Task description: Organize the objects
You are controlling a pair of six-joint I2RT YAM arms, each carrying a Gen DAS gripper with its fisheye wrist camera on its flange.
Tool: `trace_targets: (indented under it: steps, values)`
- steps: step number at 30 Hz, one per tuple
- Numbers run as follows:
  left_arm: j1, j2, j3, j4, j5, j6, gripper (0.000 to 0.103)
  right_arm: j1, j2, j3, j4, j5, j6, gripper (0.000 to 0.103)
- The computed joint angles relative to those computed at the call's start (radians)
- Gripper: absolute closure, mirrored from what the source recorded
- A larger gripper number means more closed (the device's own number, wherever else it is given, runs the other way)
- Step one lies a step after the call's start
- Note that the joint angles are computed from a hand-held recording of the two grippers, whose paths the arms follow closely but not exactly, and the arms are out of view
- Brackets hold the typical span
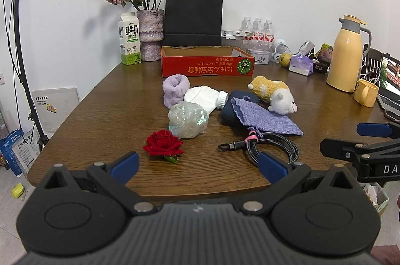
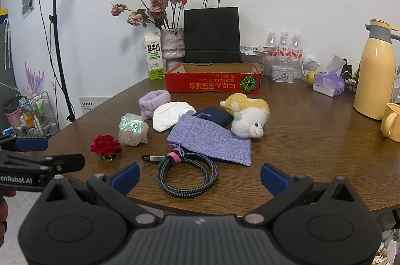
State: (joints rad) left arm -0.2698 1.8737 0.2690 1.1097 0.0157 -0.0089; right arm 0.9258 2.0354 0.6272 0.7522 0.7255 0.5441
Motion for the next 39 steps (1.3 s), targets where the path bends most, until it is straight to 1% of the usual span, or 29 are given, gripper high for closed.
trace_targets:
  steps: [32,39]
  values:
    - [0.002,-0.006,0.002,-0.009,0.002,0.001,0.0,-0.001,-0.001,0.001,-0.002,-0.001,-0.001,0.0]
    - [0.013,0.013,0.002,0.006,0.01,0.004,0.0,0.011,-0.012,0.003,-0.024,0.014,0.007,0.0]
